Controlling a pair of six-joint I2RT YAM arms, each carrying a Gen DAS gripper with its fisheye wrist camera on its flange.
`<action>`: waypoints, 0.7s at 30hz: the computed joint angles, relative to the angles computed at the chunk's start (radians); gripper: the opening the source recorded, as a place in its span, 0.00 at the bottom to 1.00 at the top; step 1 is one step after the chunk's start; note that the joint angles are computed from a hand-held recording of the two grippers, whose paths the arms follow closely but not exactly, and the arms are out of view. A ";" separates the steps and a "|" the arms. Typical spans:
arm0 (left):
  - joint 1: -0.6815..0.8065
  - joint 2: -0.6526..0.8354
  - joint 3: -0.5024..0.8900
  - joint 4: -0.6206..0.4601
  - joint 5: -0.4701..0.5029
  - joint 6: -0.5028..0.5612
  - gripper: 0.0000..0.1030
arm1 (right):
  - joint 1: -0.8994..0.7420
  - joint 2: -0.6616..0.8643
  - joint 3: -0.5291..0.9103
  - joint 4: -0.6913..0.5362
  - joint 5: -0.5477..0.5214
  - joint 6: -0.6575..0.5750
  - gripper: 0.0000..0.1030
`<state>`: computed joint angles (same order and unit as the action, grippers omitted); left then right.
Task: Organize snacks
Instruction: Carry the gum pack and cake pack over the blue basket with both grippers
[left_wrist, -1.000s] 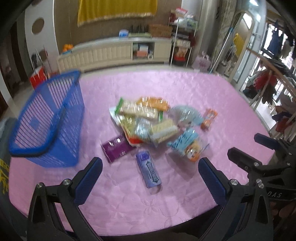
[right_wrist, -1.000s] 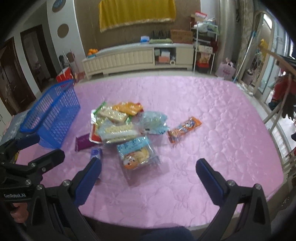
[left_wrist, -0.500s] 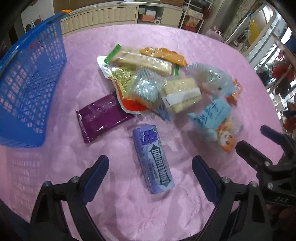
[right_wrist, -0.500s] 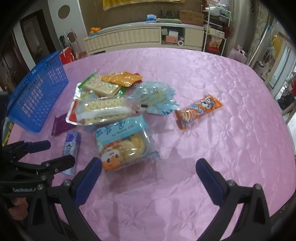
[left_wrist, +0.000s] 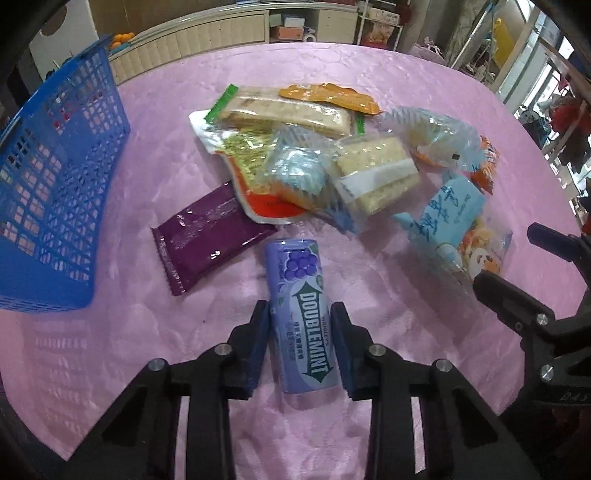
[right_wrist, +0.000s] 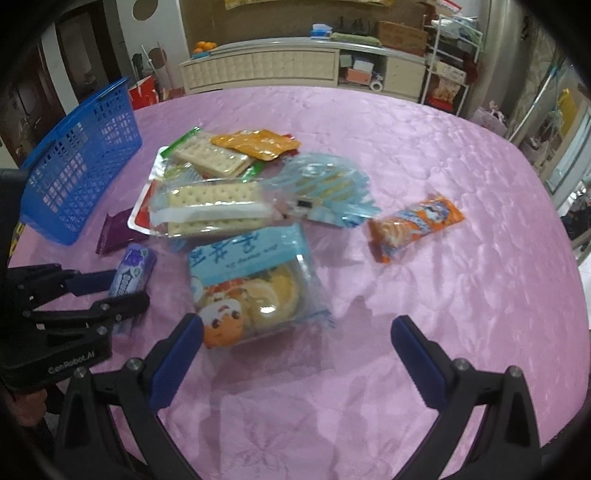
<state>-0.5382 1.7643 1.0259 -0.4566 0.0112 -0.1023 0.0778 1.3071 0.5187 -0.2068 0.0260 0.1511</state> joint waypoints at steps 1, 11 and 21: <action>0.012 -0.002 0.002 -0.002 0.018 -0.004 0.29 | 0.009 0.012 0.008 0.000 0.004 -0.001 1.00; 0.135 -0.093 -0.083 0.034 0.119 0.059 0.29 | 0.032 0.223 0.140 0.009 -0.039 -0.078 1.00; 0.166 -0.108 -0.089 0.039 0.146 0.096 0.29 | 0.048 0.321 0.202 0.030 -0.042 -0.129 0.78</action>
<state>-0.3725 1.6560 0.9369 -0.4176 0.1571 -0.0061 0.1256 1.6281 0.7203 -0.1769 -0.0160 0.0224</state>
